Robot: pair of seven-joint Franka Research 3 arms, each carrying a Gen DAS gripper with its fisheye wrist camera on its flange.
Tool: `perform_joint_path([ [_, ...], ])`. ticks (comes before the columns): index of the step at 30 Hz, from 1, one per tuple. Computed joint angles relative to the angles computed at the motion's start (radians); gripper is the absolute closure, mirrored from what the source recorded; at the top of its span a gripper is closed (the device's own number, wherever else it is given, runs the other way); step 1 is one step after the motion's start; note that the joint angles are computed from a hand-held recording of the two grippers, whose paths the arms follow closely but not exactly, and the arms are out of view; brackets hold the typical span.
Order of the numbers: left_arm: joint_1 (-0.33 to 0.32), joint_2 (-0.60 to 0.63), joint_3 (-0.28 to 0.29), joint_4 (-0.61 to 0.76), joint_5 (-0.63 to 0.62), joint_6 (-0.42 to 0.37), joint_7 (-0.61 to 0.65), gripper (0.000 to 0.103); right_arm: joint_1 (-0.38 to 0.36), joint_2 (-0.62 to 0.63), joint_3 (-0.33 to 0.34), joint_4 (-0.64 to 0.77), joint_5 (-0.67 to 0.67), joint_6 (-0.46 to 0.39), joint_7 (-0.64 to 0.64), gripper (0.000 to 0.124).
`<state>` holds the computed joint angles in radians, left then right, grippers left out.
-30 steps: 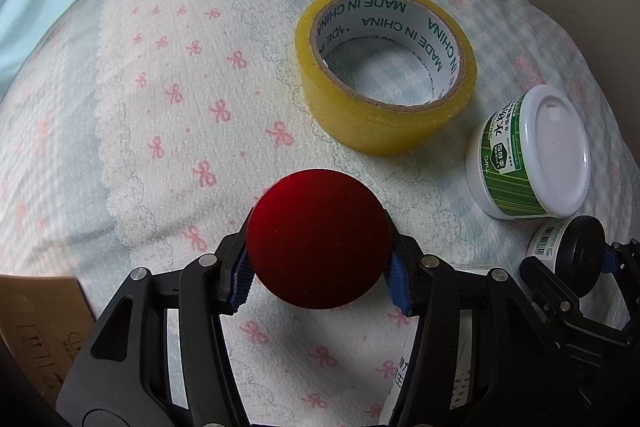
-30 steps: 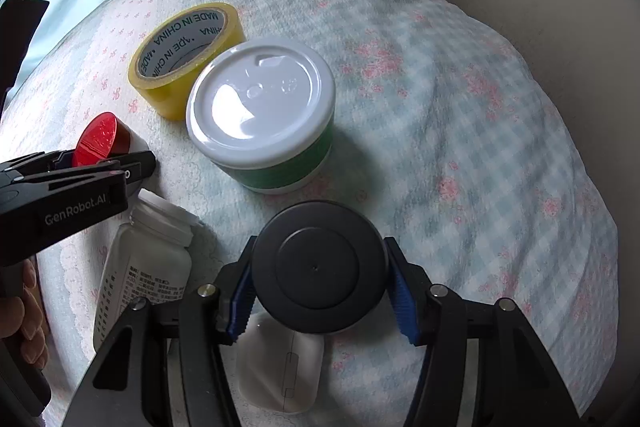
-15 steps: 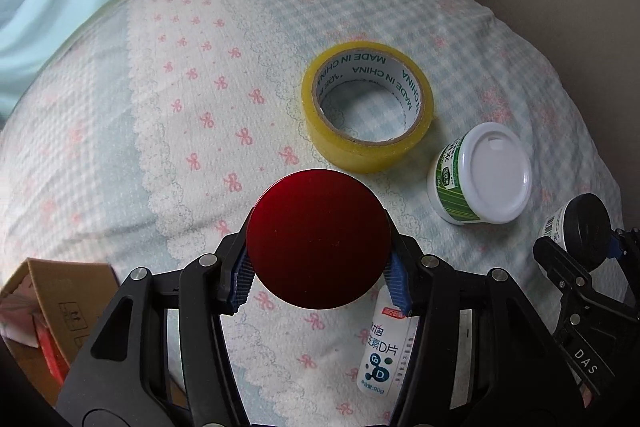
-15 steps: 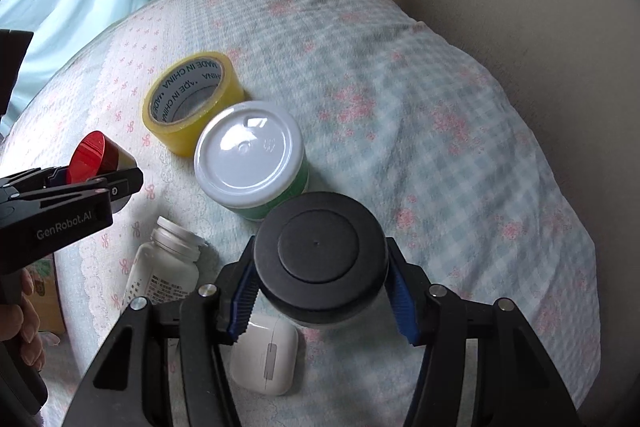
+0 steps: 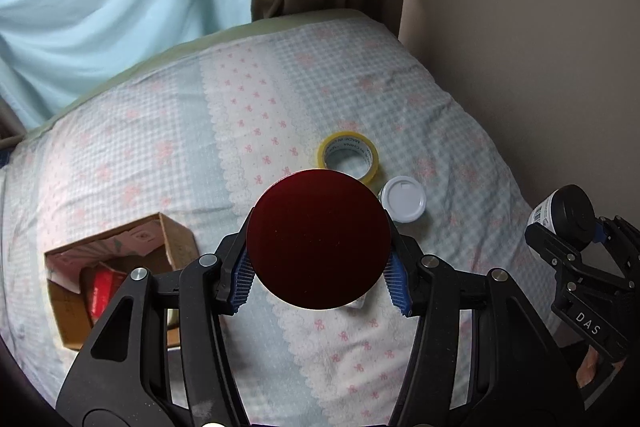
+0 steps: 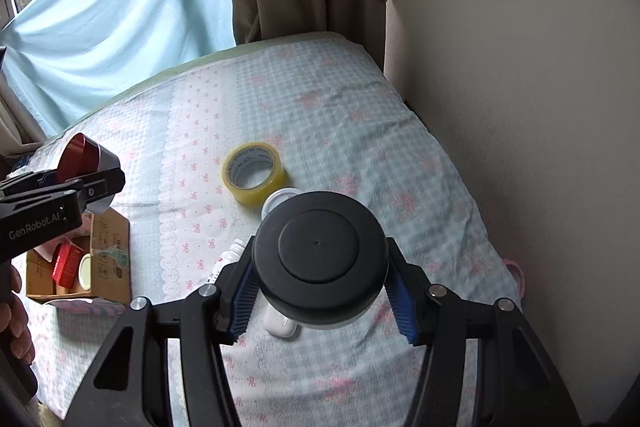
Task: Organize rigid objects
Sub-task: 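Carry both jars over the cardboard box and release them inside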
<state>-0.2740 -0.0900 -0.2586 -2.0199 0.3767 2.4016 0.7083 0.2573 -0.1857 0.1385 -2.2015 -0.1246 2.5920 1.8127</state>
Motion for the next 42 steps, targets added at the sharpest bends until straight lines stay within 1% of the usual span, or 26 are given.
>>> perform_joint_path([
  [4, 0.006, -0.146, 0.002, -0.058, -0.033, -0.067, -0.041, 0.052, 0.037, -0.056, -0.013, 0.037, 0.098, -0.08, -0.107, 0.071],
  [7, 0.018, -0.244, -0.004, -0.1, -0.025, -0.123, -0.072, 0.052, 0.056, -0.079, -0.003, 0.059, 0.143, -0.113, -0.16, 0.071],
  [10, 0.027, -0.357, 0.005, -0.164, -0.039, -0.159, -0.086, 0.052, 0.076, -0.097, 0.019, 0.071, 0.165, -0.118, -0.183, 0.071],
  [14, 0.039, -0.515, 0.022, -0.26, -0.049, -0.209, -0.072, 0.052, 0.108, -0.099, 0.057, 0.098, 0.181, -0.12, -0.173, 0.071],
  [16, 0.044, -0.598, 0.036, -0.315, -0.056, -0.225, -0.06, 0.052, 0.125, -0.095, 0.083, 0.115, 0.168, -0.122, -0.146, 0.071],
  [18, 0.041, -0.683, 0.064, -0.374, -0.076, -0.234, -0.035, 0.052, 0.139, -0.089, 0.113, 0.135, 0.143, -0.126, -0.098, 0.071],
  [22, 0.044, -0.849, 0.128, -0.481, -0.115, -0.274, 0.047, 0.052, 0.175, -0.047, 0.175, 0.192, 0.074, -0.14, 0.05, 0.071],
  [25, 0.065, -0.964, 0.181, -0.554, -0.13, -0.294, 0.123, 0.052, 0.219, 0.002, 0.203, 0.246, 0.021, -0.16, 0.157, 0.071],
  [28, 0.102, -1.063, 0.236, -0.612, -0.128, -0.311, 0.216, 0.052, 0.267, 0.068, 0.226, 0.311, -0.051, -0.182, 0.269, 0.071],
  [31, 0.148, -1.114, 0.303, -0.649, -0.138, -0.32, 0.311, 0.052, 0.32, 0.148, 0.227, 0.382, -0.088, -0.201, 0.359, 0.071],
  [35, 0.218, -1.12, 0.377, -0.681, -0.162, -0.303, 0.415, 0.052, 0.399, 0.264, 0.21, 0.503, -0.121, -0.26, 0.413, 0.071],
  [38, 0.26, -1.076, 0.407, -0.695, -0.186, -0.266, 0.473, 0.052, 0.458, 0.357, 0.187, 0.607, -0.139, -0.316, 0.418, 0.071],
  [42, 0.31, -0.98, 0.432, -0.711, -0.226, -0.193, 0.533, 0.052, 0.519, 0.49, 0.148, 0.759, -0.127, -0.386, 0.371, 0.071],
])
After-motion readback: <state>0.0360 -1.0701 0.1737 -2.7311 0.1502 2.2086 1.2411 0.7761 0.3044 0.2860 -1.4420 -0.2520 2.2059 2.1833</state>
